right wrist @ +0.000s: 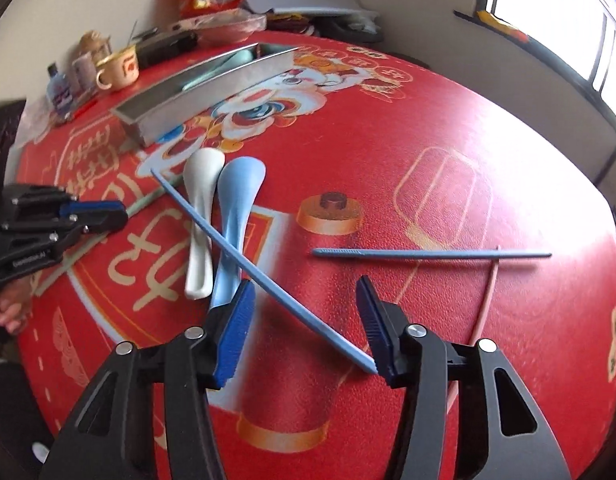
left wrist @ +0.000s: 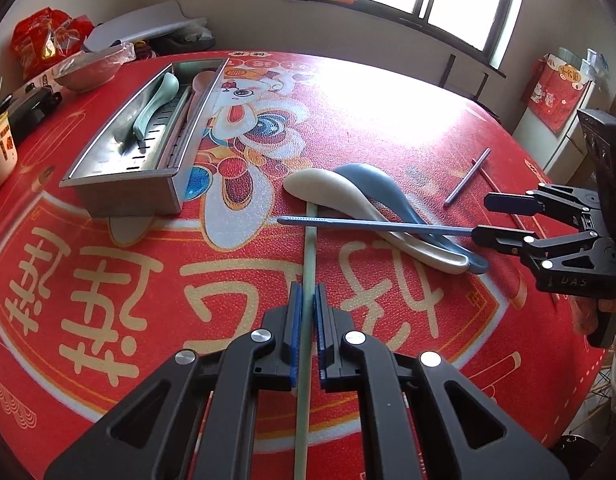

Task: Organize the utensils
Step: 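Grasp the blue chopstick with the right tool while the left tool holds the green chopstick, then carry the green chopstick into the steel tray and open the left tool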

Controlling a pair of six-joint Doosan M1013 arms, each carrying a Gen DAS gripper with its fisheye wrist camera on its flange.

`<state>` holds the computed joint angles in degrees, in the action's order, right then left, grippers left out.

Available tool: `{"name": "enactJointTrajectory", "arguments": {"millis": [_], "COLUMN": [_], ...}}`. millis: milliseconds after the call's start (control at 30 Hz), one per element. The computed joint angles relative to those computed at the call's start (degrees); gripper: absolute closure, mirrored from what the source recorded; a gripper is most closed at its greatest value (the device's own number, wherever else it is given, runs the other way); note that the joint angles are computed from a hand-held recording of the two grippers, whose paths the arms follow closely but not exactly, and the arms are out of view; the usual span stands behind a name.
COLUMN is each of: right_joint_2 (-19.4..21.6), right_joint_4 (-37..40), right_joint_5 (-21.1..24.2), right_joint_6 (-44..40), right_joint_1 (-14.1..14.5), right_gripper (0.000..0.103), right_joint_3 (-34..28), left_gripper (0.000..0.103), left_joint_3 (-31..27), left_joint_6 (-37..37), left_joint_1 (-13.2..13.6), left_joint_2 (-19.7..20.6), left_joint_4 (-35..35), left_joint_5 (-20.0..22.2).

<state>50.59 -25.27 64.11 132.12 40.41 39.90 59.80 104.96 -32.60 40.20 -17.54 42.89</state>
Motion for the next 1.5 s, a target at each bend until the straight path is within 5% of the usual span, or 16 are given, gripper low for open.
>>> {"name": "enactJointTrajectory", "arguments": {"millis": [200,333,567,767,900,1367,1500], "right_joint_2": [4.1,5.9,8.1,4.5,1.7,1.4,-1.4], "right_joint_4": [3.6,4.1,8.4,13.8,17.2,17.9,16.3], "right_joint_5": [6.6,8.4,9.2,1.9,-4.2,-10.3,-20.0], "right_joint_6": [-9.2,-12.2,-15.2,-12.5,-8.6,-3.6,4.2], "right_joint_1": [-0.5,-0.4,-0.9,-1.2,-1.5,-1.6,-1.7], "right_gripper": [0.066,0.067,0.083,0.097,0.097,0.097,0.097], "right_joint_3": [-8.2,-11.6,-16.2,-9.4,-3.7,-1.5,4.9], "left_gripper": [0.095,0.094,0.093,0.093,0.093,0.092,0.092], "left_joint_3": [-0.1,-0.1,-0.1,-0.2,-0.3,0.0,0.2], "left_joint_6": [1.5,1.6,1.8,1.9,1.9,1.1,0.6], "left_joint_1": [0.6,0.6,0.7,0.8,0.8,0.3,0.2], "left_joint_2": [0.1,0.2,0.2,0.2,0.3,0.0,-0.1], "left_joint_4": [-3.5,-3.6,-4.1,-4.7,-4.6,-2.4,-1.4], "left_joint_5": [0.6,0.6,0.7,0.8,0.8,0.2,0.0]}}
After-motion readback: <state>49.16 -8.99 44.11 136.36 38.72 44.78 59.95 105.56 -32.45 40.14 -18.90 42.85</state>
